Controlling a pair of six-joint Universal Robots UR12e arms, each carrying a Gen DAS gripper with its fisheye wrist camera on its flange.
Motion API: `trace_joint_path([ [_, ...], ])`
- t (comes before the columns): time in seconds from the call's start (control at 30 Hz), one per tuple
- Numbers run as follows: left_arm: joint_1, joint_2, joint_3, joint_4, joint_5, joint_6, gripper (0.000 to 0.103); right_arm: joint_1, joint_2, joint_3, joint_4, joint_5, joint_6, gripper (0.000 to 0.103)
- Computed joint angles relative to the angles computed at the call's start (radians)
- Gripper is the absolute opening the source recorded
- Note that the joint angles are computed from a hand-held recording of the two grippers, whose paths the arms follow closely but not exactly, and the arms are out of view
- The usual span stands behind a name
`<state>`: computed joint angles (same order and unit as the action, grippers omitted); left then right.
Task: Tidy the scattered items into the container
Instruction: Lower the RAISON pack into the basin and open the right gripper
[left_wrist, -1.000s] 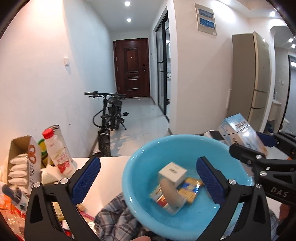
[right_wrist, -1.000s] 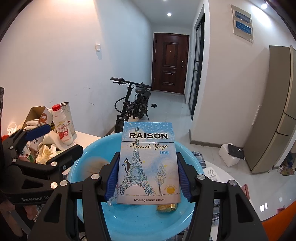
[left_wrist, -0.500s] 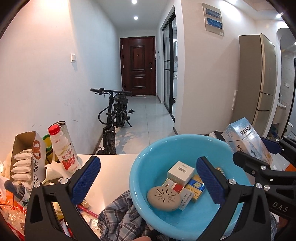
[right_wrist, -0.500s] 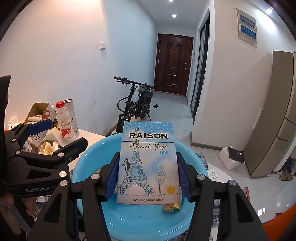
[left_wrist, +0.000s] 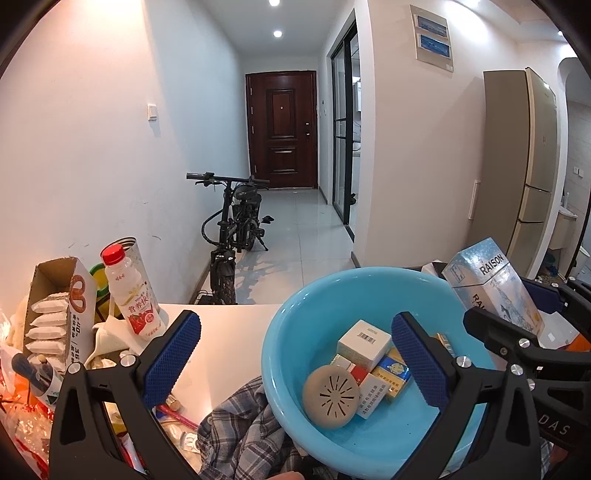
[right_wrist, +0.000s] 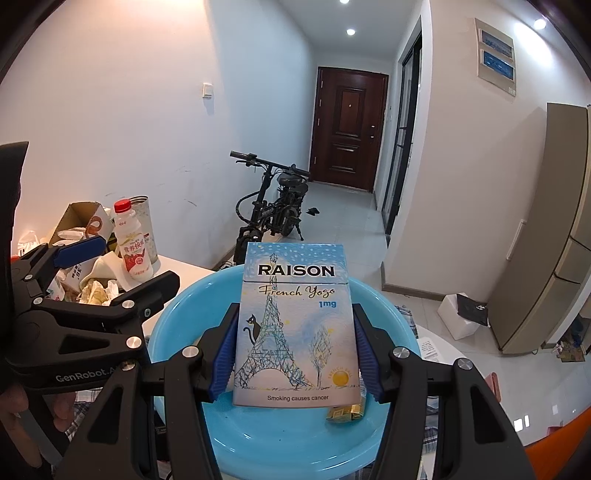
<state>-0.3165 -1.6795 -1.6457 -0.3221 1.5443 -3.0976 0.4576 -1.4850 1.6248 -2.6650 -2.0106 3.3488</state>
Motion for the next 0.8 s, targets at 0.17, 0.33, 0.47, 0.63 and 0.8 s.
trace_joint_path([
  [0.17,0.005,0.007,-0.003,0.001,-0.007,0.018,0.103,0.004,0.002,-0.005,0.003,0.003,-0.001,0.059],
  [0.33,0.017,0.013,-0.005,0.003,-0.04,0.01,0.103,0.011,0.004,-0.009,-0.008,-0.018,-0.007,0.059],
  [0.47,0.012,0.013,-0.006,0.011,-0.033,0.02,0.103,0.015,0.004,-0.011,-0.006,-0.034,-0.002,0.059],
  [0.63,0.01,0.015,-0.008,0.014,-0.039,0.031,0.103,0.015,0.001,-0.009,-0.007,-0.047,0.004,0.059],
  [0.8,0.009,0.017,-0.011,0.023,-0.028,0.034,0.103,0.014,0.001,-0.008,-0.011,-0.049,0.002,0.059],
])
